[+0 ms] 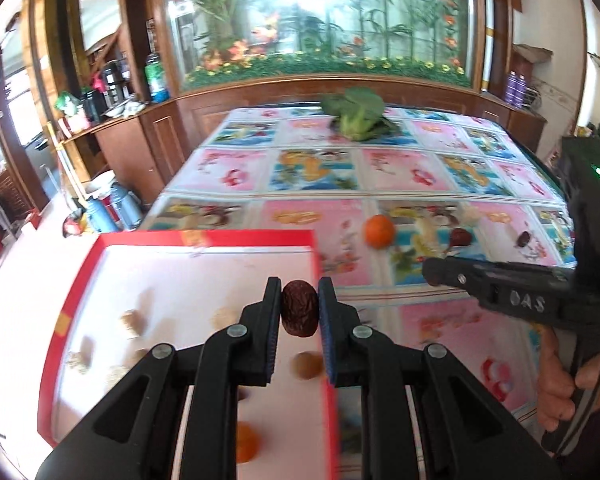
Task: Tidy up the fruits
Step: 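Carry the date and kiwi over the tray and open both grippers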
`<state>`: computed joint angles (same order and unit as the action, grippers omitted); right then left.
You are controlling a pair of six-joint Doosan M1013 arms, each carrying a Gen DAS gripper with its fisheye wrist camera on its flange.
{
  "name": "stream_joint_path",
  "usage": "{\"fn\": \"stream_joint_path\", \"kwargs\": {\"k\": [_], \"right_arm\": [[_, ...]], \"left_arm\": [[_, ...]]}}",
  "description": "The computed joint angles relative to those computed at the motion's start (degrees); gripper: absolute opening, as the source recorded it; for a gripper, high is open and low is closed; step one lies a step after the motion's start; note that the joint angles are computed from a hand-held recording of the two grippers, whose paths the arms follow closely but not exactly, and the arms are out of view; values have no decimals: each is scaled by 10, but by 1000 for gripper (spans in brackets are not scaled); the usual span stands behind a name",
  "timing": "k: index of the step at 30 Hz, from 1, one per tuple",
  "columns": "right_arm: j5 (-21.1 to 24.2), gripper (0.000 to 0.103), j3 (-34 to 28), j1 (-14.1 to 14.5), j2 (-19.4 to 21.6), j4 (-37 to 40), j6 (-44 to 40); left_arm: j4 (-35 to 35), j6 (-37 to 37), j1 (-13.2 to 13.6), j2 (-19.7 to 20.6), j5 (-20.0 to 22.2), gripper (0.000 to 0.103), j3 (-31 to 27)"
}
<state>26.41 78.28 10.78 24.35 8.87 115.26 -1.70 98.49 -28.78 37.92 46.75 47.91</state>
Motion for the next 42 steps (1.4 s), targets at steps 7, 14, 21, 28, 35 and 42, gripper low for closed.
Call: {"fn": "stream_joint_path", "kwargs": {"k": [7,14,21,28,35,42], "right_arm": [[-27,25,-22,31,12,42,-35],[-1,25,-49,52,31,79,-91],[24,25,-56,65,38,22,-67],[16,25,-48,68,39,30,-80],[-11,25,-36,75,35,-14,-57],[-26,25,-30,68,33,47,-99]], "left_arm": [[5,-20,22,-13,-17,20,26],[15,-36,39,-23,-17,20,51],[33,-51,49,-27,-4,20,67],[30,-41,48,-26,8,20,75],[44,-47,45,-25,11,20,77],[71,-74,42,-20,23,20,72]]}}
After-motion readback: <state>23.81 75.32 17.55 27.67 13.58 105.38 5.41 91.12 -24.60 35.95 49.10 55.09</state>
